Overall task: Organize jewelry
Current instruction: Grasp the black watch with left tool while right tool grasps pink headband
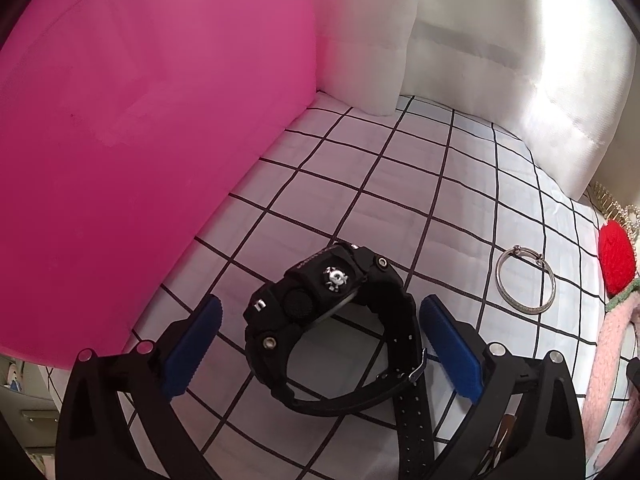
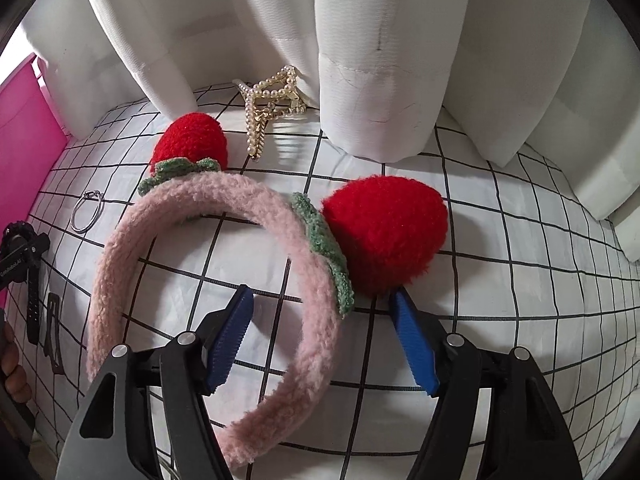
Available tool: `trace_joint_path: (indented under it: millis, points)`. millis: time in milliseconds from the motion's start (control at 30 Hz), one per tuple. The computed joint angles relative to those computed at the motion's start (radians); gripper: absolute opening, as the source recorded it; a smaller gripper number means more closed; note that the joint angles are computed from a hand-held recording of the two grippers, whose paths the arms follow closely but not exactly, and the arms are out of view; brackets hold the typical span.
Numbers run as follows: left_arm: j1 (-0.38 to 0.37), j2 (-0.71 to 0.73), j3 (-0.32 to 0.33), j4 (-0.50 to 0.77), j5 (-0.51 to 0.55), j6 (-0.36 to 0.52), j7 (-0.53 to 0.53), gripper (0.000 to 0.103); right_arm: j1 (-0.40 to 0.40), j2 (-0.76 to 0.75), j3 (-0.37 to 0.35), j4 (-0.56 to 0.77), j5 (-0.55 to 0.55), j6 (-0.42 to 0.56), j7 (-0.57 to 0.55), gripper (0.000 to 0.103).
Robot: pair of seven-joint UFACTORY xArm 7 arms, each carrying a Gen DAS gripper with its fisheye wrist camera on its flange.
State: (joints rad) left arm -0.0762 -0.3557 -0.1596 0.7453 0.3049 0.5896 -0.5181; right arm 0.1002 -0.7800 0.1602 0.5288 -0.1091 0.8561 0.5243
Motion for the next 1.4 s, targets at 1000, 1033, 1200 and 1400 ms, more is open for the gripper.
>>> trace_joint_path:
  millis: [1000, 1033, 1200, 1400]
  points:
    - [-0.055, -0.16, 0.04, -0.095, -0.193, 0.034, 0.124, 0.068, 0.029, -0.147, 0.011, -0.072, 0.001, -0.063, 0.028, 0.012]
    - [-0.058, -0.176, 0.039, -0.099, -0.198, 0.044, 0.132, 0.068, 0.029, -0.155, 0.012, -0.069, 0.004, -0.058, 0.026, 0.012]
    - [-0.061, -0.231, 0.031, -0.104, -0.205, 0.064, 0.163, 0.049, 0.028, -0.189, 0.015, -0.043, 0.015, -0.021, 0.013, 0.012]
    - [-0.093, -0.248, 0.053, -0.086, -0.255, 0.087, 0.249, 0.042, 0.027, -0.224, 0.019, -0.023, 0.025, 0.016, 0.001, 0.012]
